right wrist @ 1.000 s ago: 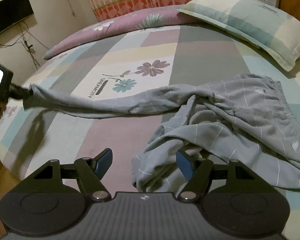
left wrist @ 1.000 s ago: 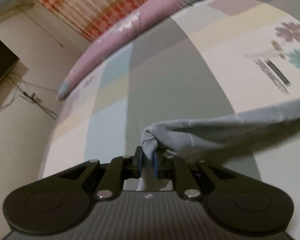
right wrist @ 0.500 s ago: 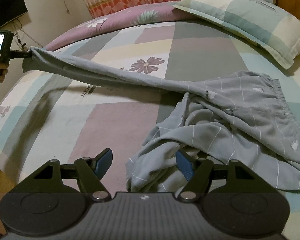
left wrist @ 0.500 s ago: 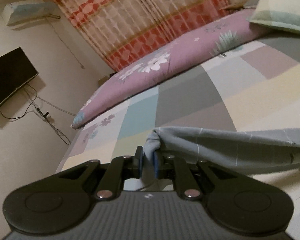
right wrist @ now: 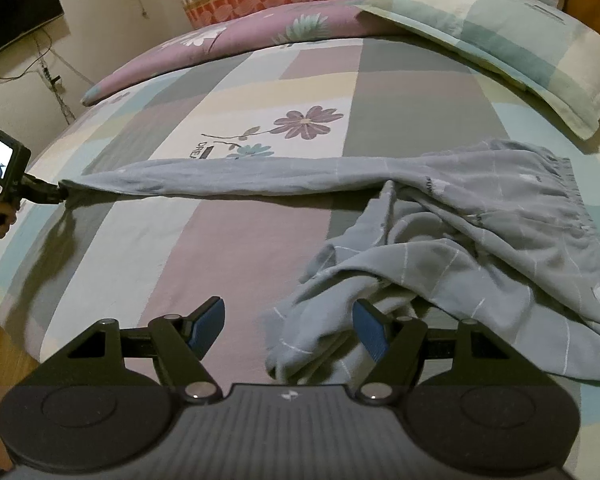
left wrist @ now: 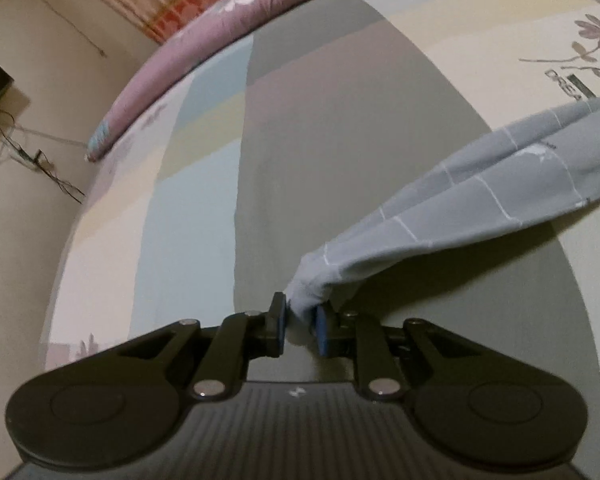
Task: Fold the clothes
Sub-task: 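Pull the pant leg with the left gripper away from the pants to stretch it, then open the left gripper and release the stretched pant leg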
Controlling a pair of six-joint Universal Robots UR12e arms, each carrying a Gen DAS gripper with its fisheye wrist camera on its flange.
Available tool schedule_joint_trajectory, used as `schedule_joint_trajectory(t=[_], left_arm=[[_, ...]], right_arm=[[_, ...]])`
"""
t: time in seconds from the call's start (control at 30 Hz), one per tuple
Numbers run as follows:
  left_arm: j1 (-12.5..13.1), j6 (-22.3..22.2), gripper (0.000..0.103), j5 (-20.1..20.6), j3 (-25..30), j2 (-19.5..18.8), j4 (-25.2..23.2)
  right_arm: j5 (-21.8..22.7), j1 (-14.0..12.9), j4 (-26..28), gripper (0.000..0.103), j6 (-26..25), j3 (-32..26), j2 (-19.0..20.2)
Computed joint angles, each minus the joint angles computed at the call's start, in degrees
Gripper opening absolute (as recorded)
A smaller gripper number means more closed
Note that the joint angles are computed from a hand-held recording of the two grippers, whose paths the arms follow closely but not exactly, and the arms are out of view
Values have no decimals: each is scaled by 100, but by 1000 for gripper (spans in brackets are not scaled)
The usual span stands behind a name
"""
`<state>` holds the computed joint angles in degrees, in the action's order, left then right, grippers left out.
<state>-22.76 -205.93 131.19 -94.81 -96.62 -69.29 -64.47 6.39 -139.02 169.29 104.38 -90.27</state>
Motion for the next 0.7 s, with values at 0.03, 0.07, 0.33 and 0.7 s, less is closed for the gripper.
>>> schedule_joint_trajectory(t=[0.03,0.07,0.33,0.7], left_arm=[[1,-31,20,-27,-14,24,-56],[4,-70,23,-61,-19,48,-150],[23,-693,27,-243,-121,259,-593],[-369,-478,45,-653,7,128,158]], right_arm=[[4,8,3,75,-16,3,-9],[8,16,7,75,-33,5,-17],[32,12,-23,76,-89,52,-102],[155,-63,-25,81,-157,190,-252]])
